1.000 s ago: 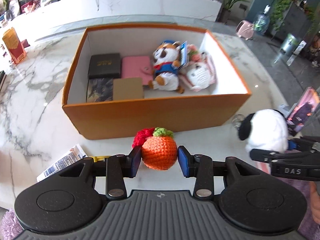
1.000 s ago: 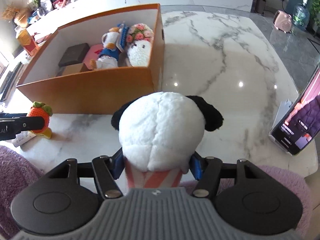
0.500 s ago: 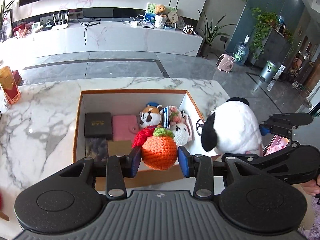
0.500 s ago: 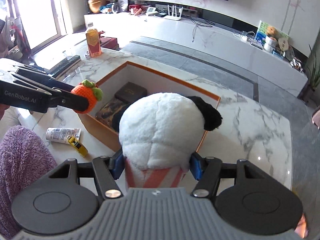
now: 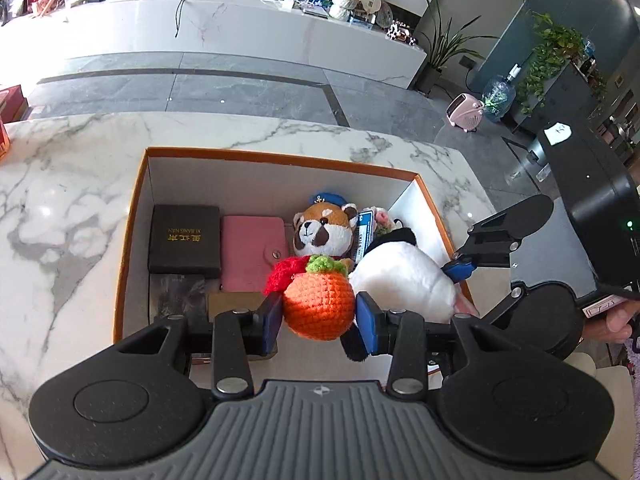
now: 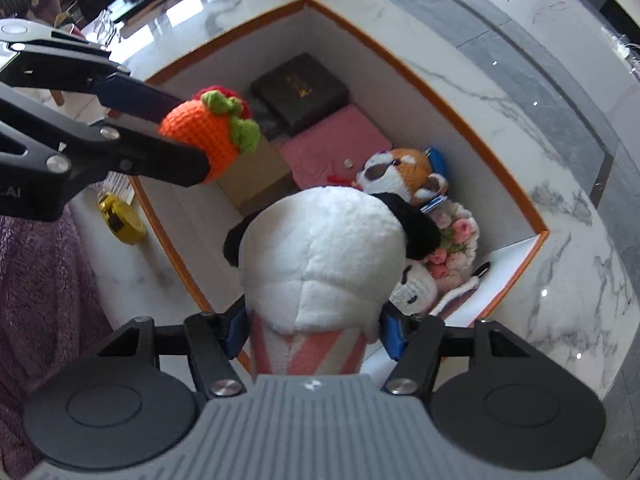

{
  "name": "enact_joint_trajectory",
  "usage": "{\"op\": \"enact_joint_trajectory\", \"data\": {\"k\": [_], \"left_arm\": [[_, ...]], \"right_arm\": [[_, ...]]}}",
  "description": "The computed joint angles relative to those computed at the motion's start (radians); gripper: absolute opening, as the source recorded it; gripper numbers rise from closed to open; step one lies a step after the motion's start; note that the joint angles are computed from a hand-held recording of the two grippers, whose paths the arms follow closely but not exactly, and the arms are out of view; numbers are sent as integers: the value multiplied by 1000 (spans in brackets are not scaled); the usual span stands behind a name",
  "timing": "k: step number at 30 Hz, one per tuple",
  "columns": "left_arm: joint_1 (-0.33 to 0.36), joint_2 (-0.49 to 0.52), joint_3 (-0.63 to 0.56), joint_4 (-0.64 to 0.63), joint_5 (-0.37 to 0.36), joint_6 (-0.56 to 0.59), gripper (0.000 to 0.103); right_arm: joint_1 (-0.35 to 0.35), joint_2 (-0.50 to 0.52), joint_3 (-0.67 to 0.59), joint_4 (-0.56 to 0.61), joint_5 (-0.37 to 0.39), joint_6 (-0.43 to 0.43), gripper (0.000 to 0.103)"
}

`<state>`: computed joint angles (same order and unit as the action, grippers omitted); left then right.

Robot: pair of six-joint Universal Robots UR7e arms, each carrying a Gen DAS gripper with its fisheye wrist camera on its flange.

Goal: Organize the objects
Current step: 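Carry the strawberry with left tool while right tool carries the panda plush into the box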

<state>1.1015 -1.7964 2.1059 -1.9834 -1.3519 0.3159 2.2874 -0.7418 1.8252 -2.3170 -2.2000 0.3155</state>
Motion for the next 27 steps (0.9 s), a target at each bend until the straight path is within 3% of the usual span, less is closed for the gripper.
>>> {"op": "enact_joint_trajectory", "data": {"k": [7, 15, 22, 25, 27], "left_arm": [[30, 58, 2, -6, -10, 6, 46], [42, 77, 6, 5, -5, 12, 46], [51, 79, 6, 8, -5, 12, 46], [52, 83, 4, 3, -3, 8, 46], [48, 85, 4, 3, 5, 6, 46]], "right_arm": [[-102, 11, -37, 101, 134, 17, 65], [-106, 61, -96, 249, 117, 46, 69], [-67, 48, -101, 284, 79, 80, 72], [-48, 23, -71, 201, 69, 74, 58], [-48, 16, -54, 151, 66, 74, 43]]}}
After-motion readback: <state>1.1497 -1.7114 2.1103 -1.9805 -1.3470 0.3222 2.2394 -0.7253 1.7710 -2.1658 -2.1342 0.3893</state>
